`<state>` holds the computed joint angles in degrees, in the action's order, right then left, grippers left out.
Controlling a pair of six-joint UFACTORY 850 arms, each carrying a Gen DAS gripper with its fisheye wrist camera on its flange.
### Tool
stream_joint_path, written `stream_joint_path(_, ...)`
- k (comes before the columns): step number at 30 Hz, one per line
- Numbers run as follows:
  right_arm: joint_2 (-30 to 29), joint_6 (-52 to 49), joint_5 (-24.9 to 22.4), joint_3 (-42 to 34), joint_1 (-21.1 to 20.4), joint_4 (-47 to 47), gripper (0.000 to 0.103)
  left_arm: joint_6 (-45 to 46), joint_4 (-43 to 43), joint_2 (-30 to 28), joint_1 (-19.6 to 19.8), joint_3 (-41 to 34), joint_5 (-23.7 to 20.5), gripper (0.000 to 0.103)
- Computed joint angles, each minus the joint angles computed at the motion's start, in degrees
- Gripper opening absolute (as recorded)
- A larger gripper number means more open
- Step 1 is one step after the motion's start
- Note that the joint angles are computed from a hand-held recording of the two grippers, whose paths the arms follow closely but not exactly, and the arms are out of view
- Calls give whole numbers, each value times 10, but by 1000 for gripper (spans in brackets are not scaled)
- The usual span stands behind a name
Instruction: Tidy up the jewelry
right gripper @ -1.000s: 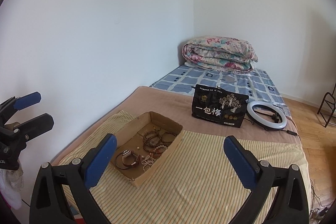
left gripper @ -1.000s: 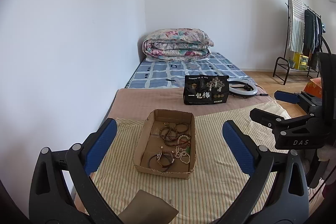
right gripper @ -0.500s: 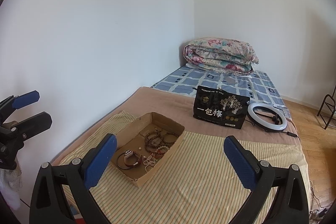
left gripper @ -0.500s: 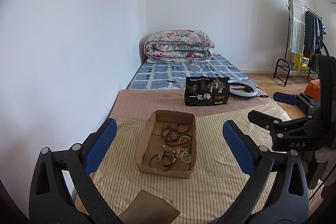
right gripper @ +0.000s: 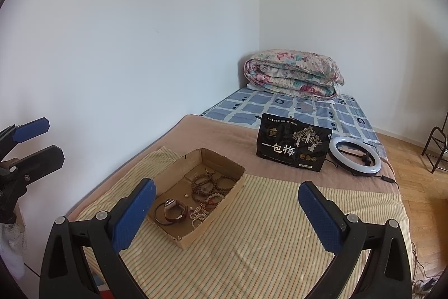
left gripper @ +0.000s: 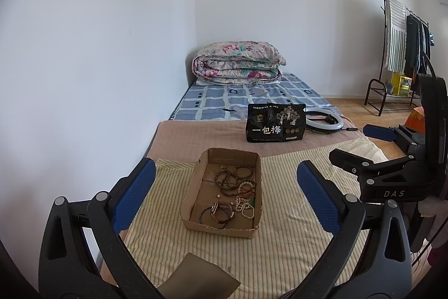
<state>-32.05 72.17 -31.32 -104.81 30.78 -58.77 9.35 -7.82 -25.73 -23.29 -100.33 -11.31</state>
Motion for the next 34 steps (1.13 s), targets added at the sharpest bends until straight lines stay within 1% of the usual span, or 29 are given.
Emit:
stream_joint_path(16,2,-3,0,2,-1,2,103,-1,1,0,0,0,0,102)
stream_joint_path(21,0,-5,-1,-1,-1,3,103,-21,16,-1,1,-4,-5,102)
stream_joint_path(29,3,0,5,11,-3,2,103,-16,10,-2,2,-5,-5,102)
stream_joint_path(33,3,1,5,14,-3,3,103,-55,50,-1,-1,0,4,102)
stream_joint_path(34,5,4,6,18,-4,2,103,-82,77,-1,-2,1,6,102)
